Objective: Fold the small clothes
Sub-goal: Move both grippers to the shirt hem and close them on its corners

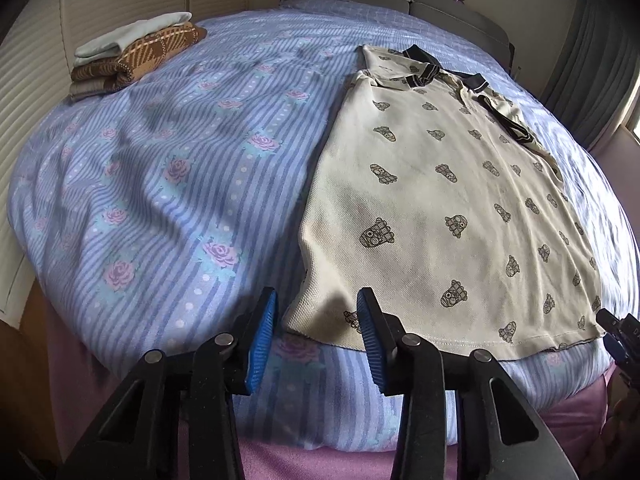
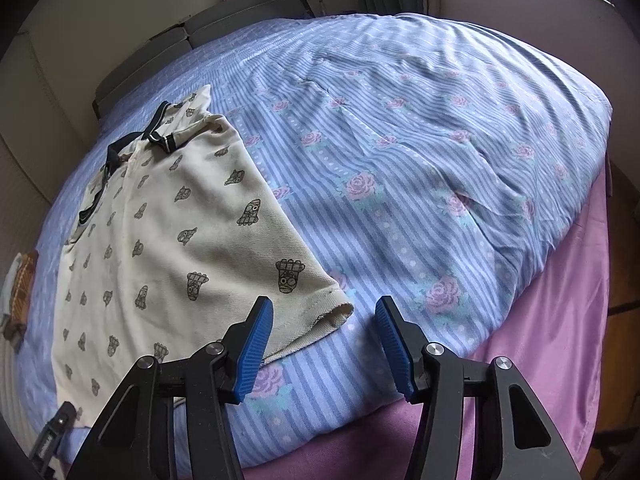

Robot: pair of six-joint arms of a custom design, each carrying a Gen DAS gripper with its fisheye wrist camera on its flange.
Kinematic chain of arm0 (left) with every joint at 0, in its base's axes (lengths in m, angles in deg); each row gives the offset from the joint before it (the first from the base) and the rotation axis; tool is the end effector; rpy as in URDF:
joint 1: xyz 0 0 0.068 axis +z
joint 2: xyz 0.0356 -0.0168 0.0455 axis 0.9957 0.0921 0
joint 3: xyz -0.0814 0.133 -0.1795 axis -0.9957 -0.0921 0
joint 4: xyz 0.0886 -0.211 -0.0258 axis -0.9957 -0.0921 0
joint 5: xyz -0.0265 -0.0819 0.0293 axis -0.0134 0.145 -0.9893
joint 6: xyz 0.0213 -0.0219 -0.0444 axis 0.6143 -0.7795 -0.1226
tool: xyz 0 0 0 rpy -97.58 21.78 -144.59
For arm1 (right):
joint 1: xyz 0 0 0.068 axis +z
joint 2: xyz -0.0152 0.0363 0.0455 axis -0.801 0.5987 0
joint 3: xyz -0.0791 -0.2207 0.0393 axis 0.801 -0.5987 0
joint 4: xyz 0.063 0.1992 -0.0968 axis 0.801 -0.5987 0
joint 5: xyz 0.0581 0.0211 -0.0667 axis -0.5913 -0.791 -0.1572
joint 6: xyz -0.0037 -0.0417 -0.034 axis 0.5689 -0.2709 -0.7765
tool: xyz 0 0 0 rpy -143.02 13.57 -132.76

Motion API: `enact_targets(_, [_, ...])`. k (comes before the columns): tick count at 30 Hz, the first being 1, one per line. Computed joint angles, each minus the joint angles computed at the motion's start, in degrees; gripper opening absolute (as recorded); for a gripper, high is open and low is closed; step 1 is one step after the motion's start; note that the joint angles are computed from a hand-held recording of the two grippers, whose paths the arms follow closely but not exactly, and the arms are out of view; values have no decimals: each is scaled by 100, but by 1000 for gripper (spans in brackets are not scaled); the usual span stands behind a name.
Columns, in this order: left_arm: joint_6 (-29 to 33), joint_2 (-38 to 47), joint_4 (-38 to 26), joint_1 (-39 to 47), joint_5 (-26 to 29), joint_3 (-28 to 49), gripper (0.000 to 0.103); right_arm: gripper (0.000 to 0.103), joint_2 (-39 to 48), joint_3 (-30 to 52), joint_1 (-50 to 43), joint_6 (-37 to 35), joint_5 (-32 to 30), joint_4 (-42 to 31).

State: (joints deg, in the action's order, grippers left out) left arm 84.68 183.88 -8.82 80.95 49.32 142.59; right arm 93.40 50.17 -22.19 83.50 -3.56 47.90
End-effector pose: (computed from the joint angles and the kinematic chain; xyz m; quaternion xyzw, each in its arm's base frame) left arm 0.3738 -0.0349 0.0276 0.1703 0.9378 -0.1195 0.2781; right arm 0.1599 0.0726 0.0289 0.5038 0.8037 -0.0436 0.3135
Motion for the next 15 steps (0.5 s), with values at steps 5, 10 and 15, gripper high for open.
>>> enact_targets(5, [-28,122,-246,85,166,205,33,48,62,-92,-86,-91,-94,304])
enact_targets(10, [38,171,-376,57,213,269,14,33,91,-153,-153,-206,-178,499])
enact_targets(15, [23,178,-452,107,327,308,7,8,106,-262,-208,-370,-232,814])
